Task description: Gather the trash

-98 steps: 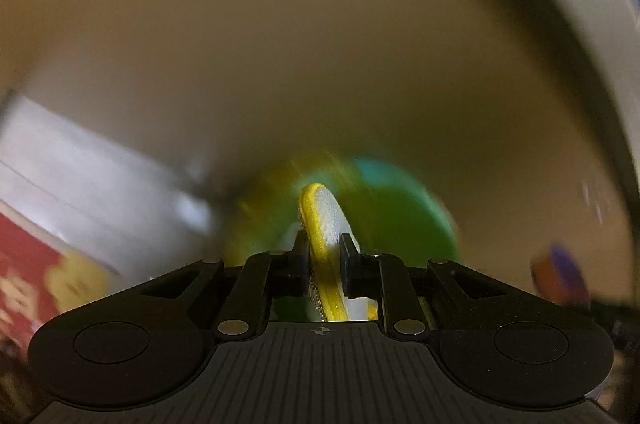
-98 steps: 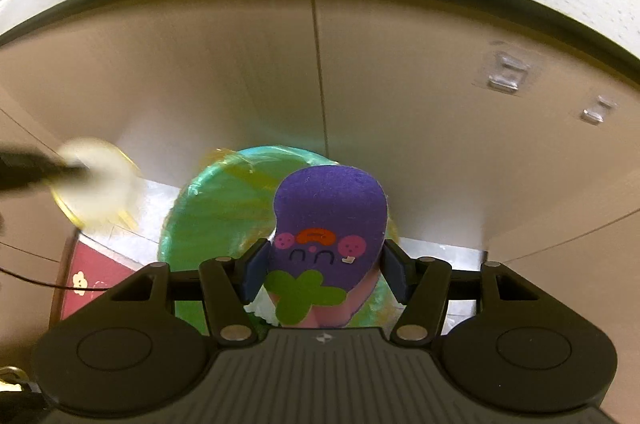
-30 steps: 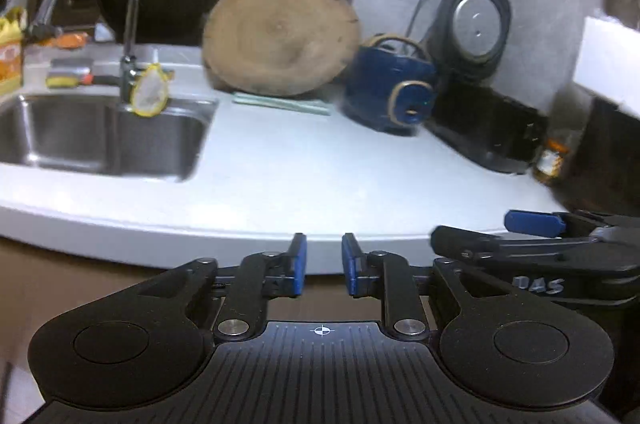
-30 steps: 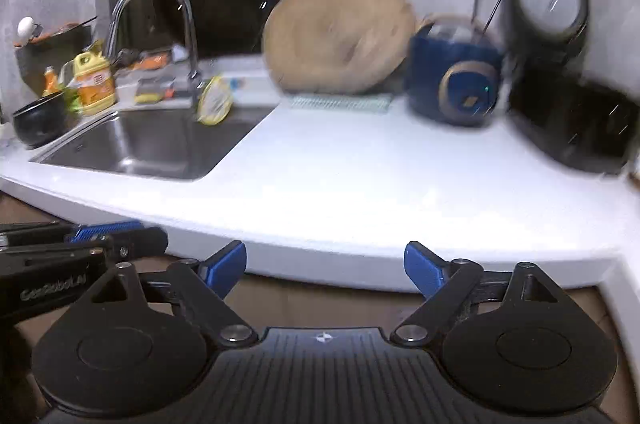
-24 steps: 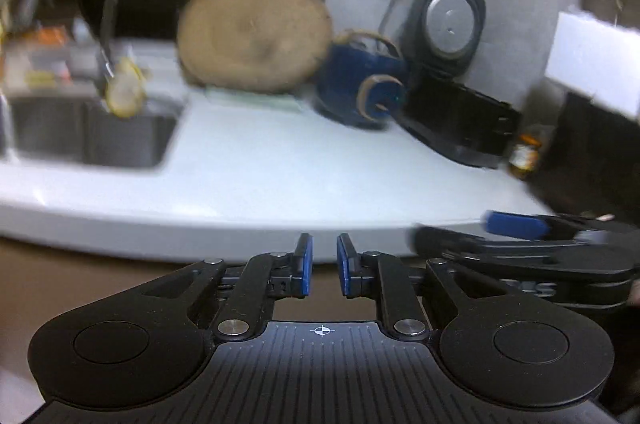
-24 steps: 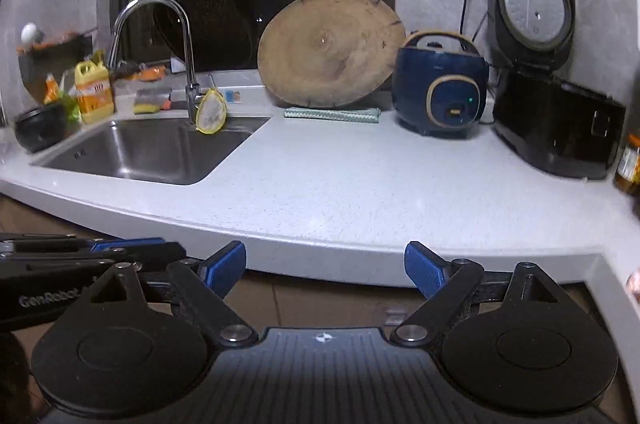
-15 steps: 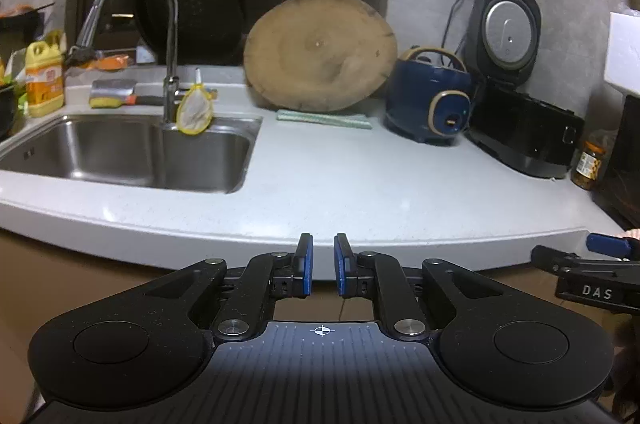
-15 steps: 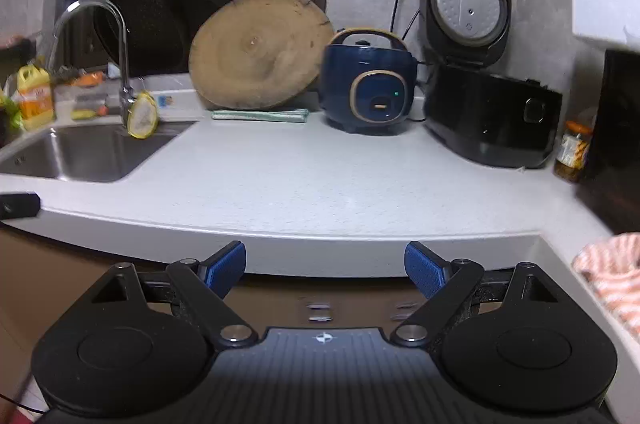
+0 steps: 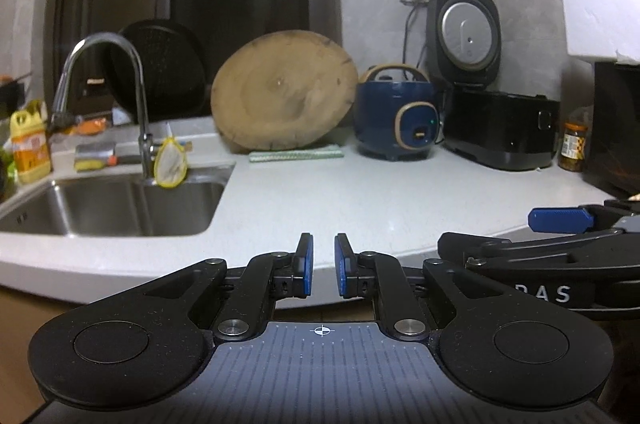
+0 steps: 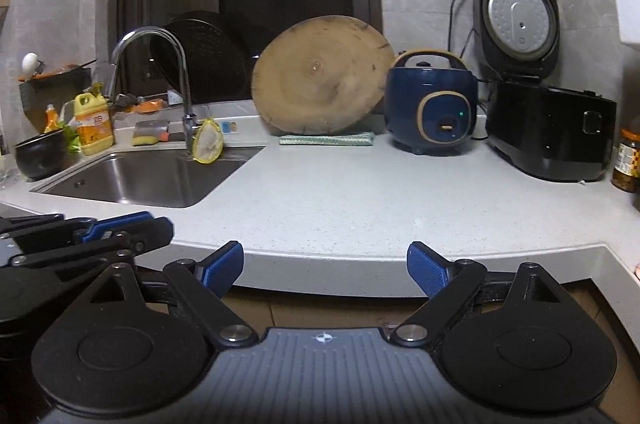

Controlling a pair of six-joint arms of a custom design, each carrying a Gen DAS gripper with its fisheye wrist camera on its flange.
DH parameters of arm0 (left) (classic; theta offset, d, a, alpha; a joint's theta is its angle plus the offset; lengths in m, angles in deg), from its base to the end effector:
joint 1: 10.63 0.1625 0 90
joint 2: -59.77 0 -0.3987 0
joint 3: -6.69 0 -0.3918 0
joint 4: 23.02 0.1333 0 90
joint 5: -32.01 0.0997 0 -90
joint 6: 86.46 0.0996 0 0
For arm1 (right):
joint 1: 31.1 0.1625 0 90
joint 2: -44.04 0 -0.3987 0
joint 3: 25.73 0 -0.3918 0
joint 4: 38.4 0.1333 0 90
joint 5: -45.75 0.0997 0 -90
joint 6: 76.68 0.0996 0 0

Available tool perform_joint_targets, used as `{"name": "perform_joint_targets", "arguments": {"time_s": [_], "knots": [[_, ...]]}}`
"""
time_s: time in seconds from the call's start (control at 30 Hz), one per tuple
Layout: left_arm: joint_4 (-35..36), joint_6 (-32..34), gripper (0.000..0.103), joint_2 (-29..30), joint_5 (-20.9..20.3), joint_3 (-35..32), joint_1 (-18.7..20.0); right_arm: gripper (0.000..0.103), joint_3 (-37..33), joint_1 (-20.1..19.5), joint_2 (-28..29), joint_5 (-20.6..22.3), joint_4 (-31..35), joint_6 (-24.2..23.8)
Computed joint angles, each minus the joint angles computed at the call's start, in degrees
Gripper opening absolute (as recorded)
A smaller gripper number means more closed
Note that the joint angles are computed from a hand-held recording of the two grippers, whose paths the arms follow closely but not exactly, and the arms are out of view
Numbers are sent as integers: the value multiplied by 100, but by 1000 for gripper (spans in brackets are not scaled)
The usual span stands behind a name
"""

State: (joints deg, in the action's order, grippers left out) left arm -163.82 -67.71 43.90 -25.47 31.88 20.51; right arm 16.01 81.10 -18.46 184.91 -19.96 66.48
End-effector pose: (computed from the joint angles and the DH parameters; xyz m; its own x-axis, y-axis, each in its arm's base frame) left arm -0.6741 -0.6256 0.2112 -0.4954 0.6336 -0.5943 0.8453 0.1941 -0.4977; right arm 0.2878 -0.5518 0.5580 -0.7223 0.3848 0.5746 -0.5220 0.2415 -0.8180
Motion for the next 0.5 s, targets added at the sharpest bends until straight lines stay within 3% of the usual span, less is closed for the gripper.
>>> {"name": "perform_joint_targets", "arguments": {"time_s": [0.5], "knots": [[247, -488, 14, -443, 0, 610, -29, 91, 343, -10, -180, 177, -35, 423]]}}
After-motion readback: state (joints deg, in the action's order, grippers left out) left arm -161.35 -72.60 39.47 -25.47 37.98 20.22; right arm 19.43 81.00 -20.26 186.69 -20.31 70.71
